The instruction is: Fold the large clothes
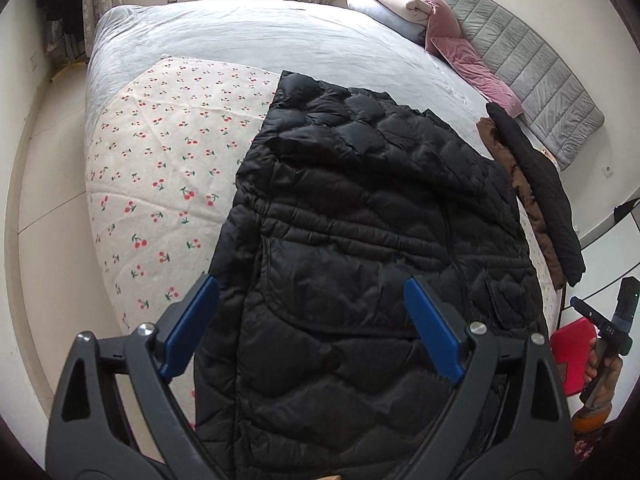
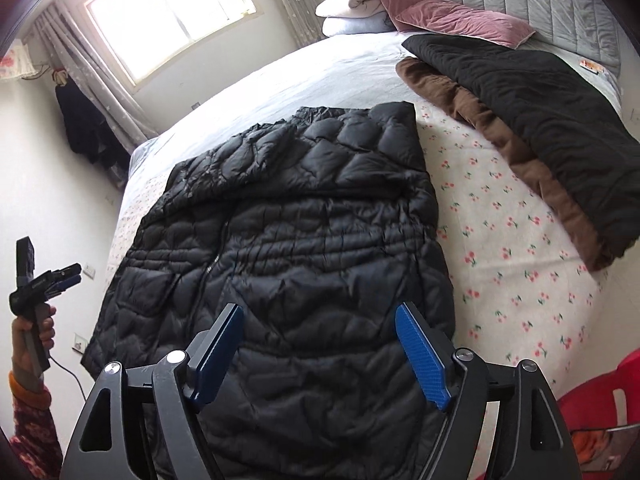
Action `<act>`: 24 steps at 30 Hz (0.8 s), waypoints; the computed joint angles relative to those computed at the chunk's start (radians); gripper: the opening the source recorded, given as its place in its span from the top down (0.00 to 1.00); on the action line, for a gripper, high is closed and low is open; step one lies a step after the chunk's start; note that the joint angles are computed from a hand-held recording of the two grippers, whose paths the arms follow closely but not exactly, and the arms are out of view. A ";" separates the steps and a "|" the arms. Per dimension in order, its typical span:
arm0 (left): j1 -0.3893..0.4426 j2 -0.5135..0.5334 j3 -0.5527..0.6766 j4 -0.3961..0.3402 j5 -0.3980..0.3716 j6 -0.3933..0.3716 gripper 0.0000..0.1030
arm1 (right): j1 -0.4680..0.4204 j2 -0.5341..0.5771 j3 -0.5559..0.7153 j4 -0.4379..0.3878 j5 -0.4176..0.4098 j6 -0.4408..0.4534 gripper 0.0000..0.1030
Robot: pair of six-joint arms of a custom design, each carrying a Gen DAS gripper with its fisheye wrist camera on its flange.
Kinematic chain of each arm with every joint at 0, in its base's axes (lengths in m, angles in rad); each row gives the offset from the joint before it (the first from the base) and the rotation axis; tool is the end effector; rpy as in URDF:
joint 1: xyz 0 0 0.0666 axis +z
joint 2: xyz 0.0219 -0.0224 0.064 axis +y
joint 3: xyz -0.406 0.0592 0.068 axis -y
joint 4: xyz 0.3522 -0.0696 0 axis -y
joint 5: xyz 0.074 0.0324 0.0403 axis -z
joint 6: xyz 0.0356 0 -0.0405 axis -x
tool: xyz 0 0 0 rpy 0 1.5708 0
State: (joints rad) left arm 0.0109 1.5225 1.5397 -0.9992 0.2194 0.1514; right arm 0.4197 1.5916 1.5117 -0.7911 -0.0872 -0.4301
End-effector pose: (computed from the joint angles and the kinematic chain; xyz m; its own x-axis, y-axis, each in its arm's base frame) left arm 0.4827 -0.0029 0.4549 -0.8387 -0.1564 -0.5217 -0.0165 0.9647 -0.2627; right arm 0.4735 0.2143 0.4231 -0.8256 0.0865 -0.5576 -0.1242 0.9361 0.3291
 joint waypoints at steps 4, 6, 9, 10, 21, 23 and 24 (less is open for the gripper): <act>0.025 -0.072 -0.102 0.010 0.046 -0.093 0.09 | -0.001 -0.087 -0.164 0.036 -0.025 0.003 0.23; 0.043 -0.096 -0.149 0.016 0.085 -0.128 0.09 | -0.010 -0.109 -0.227 0.065 -0.062 -0.001 0.23; 0.072 -0.121 -0.217 0.047 0.121 -0.155 0.09 | -0.029 -0.141 -0.312 0.113 -0.119 -0.017 0.23; 0.082 -0.127 -0.235 0.057 0.133 -0.159 0.09 | -0.038 -0.152 -0.340 0.136 -0.140 -0.026 0.23; 0.150 -0.111 -0.319 0.092 0.228 -0.118 0.09 | -0.103 -0.174 -0.448 0.252 -0.245 -0.116 0.23; 0.152 -0.107 -0.322 0.094 0.245 -0.117 0.09 | -0.111 -0.168 -0.459 0.277 -0.275 -0.131 0.23; 0.150 -0.104 -0.323 0.095 0.251 -0.115 0.09 | -0.118 -0.165 -0.469 0.294 -0.295 -0.138 0.23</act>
